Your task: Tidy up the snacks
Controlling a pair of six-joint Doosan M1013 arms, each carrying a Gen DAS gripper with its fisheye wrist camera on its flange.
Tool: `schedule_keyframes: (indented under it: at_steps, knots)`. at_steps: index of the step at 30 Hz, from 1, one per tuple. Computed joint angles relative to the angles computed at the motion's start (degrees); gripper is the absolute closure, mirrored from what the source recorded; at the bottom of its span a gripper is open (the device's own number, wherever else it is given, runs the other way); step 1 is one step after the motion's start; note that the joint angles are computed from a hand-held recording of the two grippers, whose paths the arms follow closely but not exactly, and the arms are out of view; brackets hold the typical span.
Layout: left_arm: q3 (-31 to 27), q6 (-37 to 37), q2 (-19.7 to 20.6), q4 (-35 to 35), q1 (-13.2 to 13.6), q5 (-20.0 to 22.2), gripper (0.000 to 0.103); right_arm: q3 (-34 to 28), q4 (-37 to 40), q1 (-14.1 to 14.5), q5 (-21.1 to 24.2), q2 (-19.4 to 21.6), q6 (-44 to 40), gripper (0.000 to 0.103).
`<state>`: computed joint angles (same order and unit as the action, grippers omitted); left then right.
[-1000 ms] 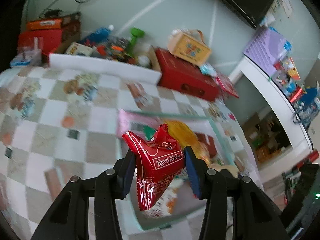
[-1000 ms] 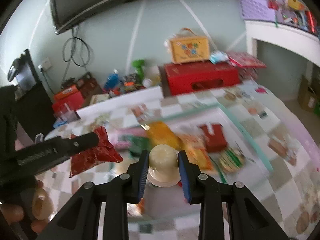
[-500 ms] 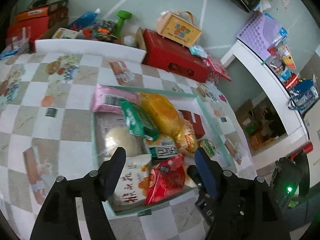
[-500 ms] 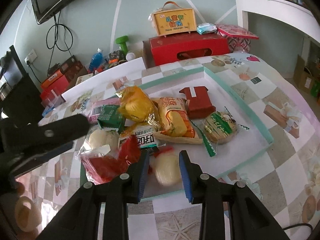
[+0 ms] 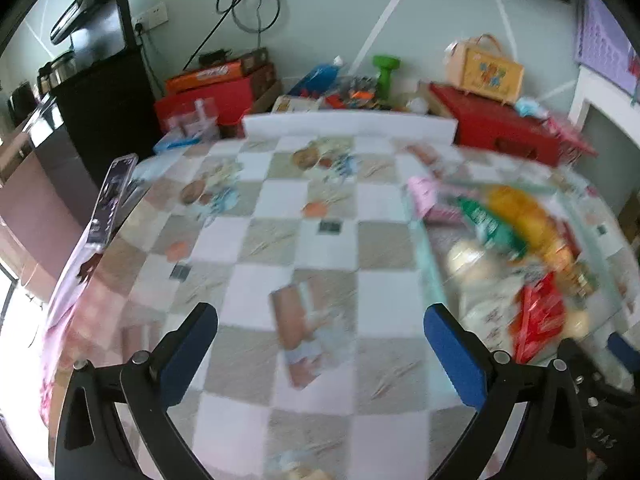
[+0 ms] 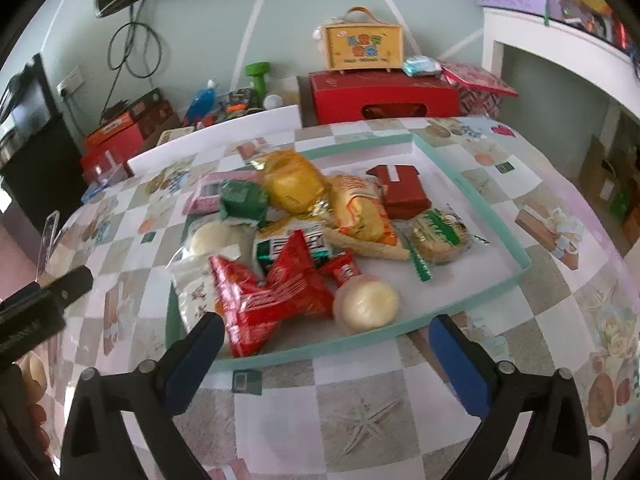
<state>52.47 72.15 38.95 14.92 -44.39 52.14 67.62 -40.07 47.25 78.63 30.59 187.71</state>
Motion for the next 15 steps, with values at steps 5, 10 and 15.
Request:
schedule_keyframes:
  at_steps: [5,10,15]
  knots:
    - [1.9,-0.1,-0.5,-1.7,0.6,2.1,0.0,-1.8,0.5,0.3,0.8,1.2,-2.7,0.0]
    - [2.8,-3.1,-0.8,3.8,-0.6,3.8,0.0,-3.1,0.5,0.4,1.6,1.9,-4.7,0.0]
    - [2.2,-2.9,-0.2,3.1,-0.5,4.7,0.0,-3.8,0.2,0.3,2.6,2.4,-5.6,0.0]
